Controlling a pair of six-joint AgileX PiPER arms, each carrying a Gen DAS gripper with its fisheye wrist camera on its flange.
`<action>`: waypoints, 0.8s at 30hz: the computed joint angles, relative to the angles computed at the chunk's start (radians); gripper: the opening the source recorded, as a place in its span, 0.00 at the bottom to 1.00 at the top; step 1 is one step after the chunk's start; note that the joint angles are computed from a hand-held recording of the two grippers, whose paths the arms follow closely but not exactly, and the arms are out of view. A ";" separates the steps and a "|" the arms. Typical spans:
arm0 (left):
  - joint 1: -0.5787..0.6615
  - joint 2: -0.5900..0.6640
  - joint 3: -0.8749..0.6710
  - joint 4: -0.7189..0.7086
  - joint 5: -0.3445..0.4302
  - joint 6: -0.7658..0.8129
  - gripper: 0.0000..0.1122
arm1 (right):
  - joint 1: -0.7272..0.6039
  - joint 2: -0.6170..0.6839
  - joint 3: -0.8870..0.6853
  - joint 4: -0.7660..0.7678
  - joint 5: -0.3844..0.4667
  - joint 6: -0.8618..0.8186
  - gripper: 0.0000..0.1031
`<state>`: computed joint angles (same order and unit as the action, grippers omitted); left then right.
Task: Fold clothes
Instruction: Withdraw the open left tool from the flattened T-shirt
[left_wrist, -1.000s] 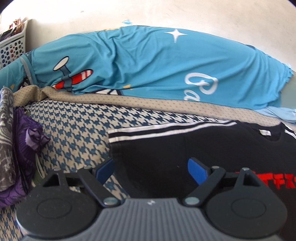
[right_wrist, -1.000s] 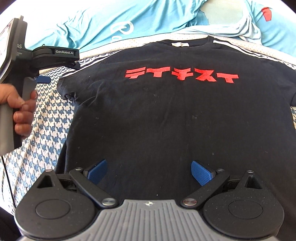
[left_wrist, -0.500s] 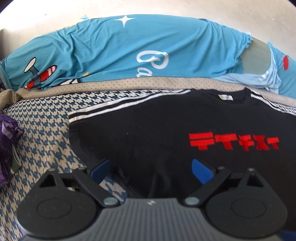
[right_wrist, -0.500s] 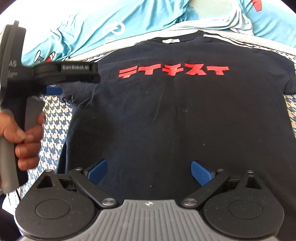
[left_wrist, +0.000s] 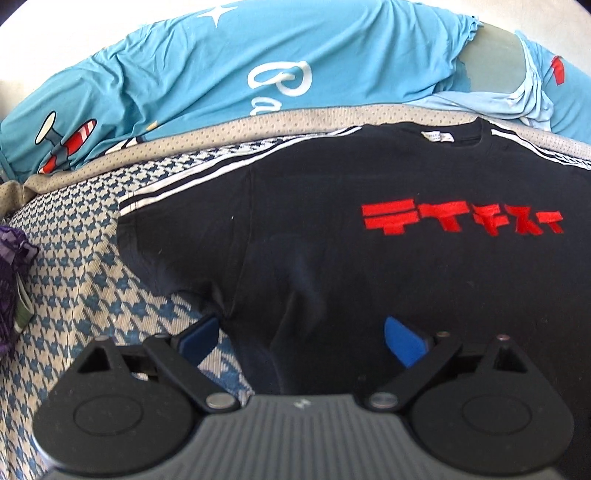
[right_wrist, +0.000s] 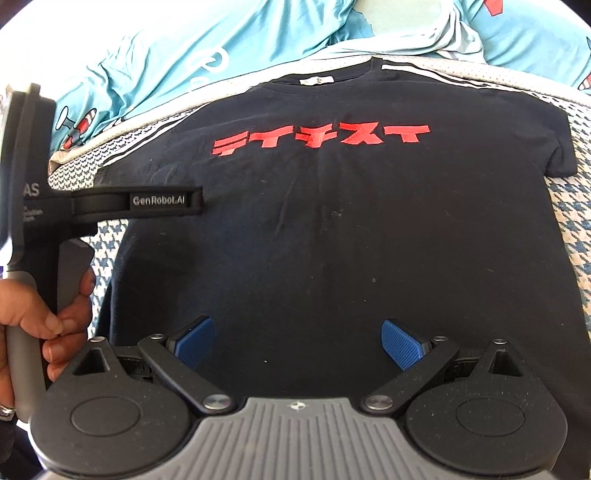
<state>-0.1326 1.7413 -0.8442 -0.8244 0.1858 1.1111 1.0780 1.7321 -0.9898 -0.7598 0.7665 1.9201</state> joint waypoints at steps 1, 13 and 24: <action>0.005 -0.001 0.002 -0.001 0.001 0.003 0.88 | 0.003 0.001 -0.002 0.001 0.004 -0.003 0.95; 0.081 -0.010 0.018 -0.028 0.026 0.023 0.92 | 0.034 -0.014 -0.001 0.008 0.037 0.081 0.95; 0.127 -0.048 0.048 0.024 0.036 -0.031 0.92 | 0.096 -0.001 -0.014 -0.012 0.137 0.172 0.95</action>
